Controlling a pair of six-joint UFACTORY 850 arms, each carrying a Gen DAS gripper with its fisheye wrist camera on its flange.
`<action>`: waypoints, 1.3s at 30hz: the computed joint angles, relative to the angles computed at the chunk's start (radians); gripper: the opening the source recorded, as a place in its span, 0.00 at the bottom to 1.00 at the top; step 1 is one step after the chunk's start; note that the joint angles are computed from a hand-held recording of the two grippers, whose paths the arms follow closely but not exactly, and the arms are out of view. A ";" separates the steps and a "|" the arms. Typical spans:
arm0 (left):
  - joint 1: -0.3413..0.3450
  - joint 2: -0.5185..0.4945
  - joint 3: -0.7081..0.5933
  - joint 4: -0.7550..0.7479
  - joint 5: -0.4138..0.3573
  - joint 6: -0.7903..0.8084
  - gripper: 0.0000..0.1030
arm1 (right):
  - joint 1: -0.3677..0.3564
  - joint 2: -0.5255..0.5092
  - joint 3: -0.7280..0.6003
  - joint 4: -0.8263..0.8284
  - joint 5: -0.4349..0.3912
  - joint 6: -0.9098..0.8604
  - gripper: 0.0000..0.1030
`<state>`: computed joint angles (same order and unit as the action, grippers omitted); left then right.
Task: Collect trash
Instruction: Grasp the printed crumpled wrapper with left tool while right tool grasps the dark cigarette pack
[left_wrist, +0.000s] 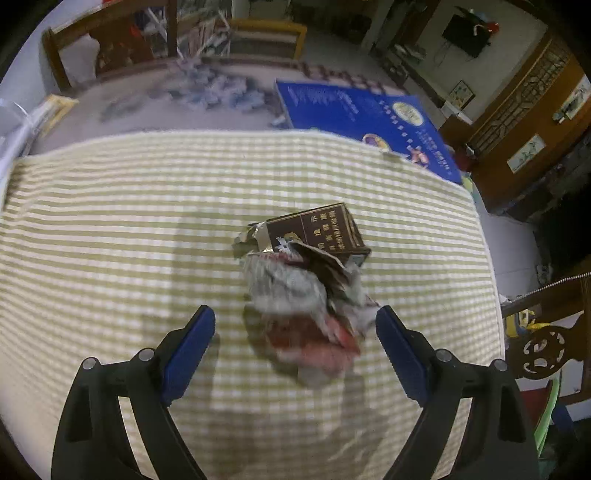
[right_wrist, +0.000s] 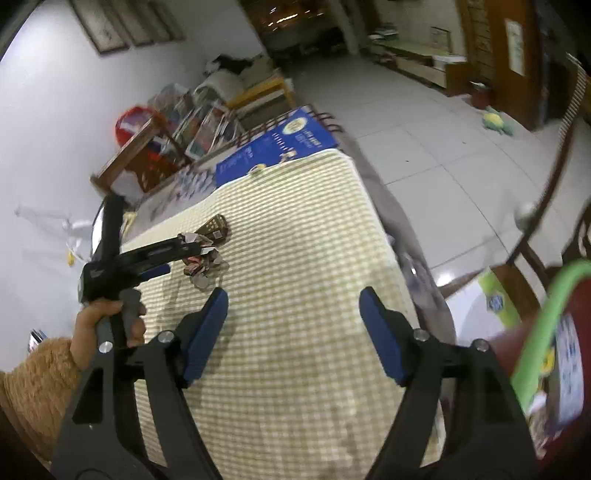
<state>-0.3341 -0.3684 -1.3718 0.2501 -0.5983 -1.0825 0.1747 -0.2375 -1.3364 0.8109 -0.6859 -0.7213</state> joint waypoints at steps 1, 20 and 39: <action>0.005 -0.005 0.001 -0.024 0.009 0.021 0.76 | 0.015 -0.035 -0.045 -0.031 -0.017 0.001 0.72; 0.004 0.249 0.308 0.027 0.054 -0.062 0.43 | 0.326 -0.751 -1.039 -0.515 -0.444 -0.237 0.72; 0.001 0.258 0.313 0.089 0.046 -0.127 0.44 | 0.298 -0.601 -0.799 -0.369 -0.356 -0.194 0.43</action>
<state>-0.3332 -0.1109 -1.0583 0.3394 -0.5520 -1.2096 0.4729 -0.8387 -2.1355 0.4415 -1.0417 -0.9148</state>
